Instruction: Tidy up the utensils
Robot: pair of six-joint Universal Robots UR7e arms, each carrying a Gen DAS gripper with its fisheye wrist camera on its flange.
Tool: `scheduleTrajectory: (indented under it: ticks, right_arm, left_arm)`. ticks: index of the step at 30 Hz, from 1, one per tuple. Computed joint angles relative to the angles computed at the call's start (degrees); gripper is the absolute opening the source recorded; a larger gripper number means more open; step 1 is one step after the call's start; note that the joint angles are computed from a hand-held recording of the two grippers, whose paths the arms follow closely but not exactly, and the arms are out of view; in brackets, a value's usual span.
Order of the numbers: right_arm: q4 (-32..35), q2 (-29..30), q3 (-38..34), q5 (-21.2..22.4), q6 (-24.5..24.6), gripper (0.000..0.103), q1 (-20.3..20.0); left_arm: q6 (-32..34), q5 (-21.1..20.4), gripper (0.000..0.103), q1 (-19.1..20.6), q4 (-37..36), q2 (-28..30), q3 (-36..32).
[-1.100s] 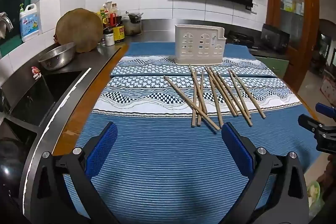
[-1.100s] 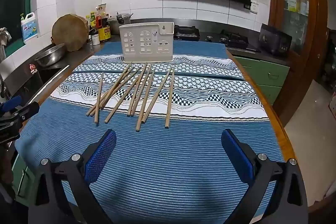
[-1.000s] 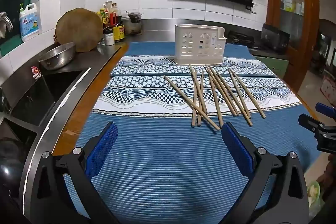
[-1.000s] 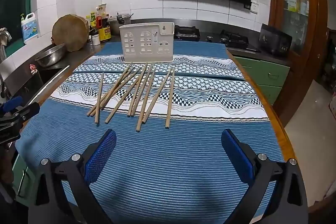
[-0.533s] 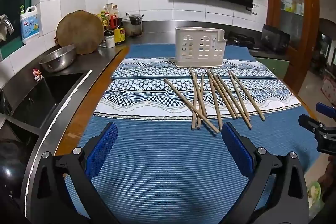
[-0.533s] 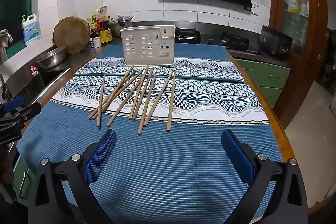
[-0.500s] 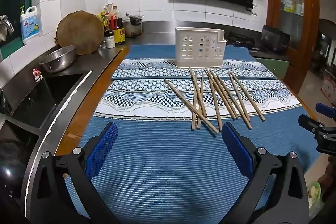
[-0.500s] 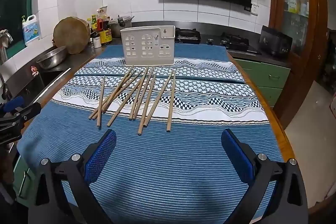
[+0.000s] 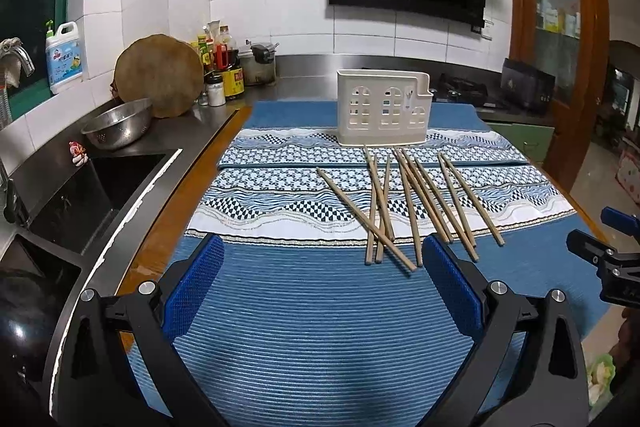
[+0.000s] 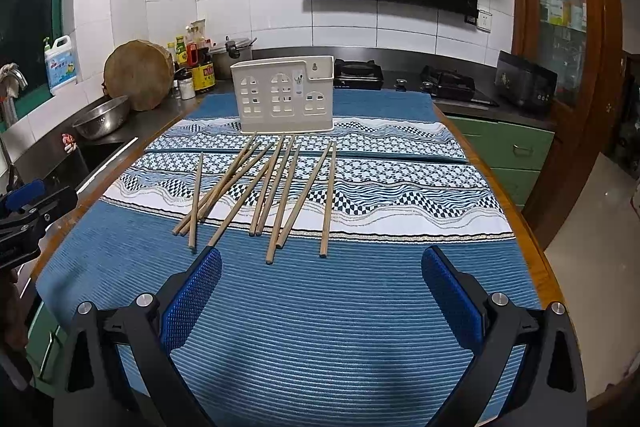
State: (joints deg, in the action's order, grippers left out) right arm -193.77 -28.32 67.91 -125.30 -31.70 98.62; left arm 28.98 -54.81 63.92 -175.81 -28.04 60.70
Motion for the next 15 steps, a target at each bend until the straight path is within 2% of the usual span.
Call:
scheduleTrajectory:
  ticks: [15]
  right_arm:
    - [-0.7,0.3,-0.4,0.5,-0.8,0.097,0.2]
  left_arm:
    - [1.2,0.5,0.098,-0.2,-0.4,1.5,-2.9]
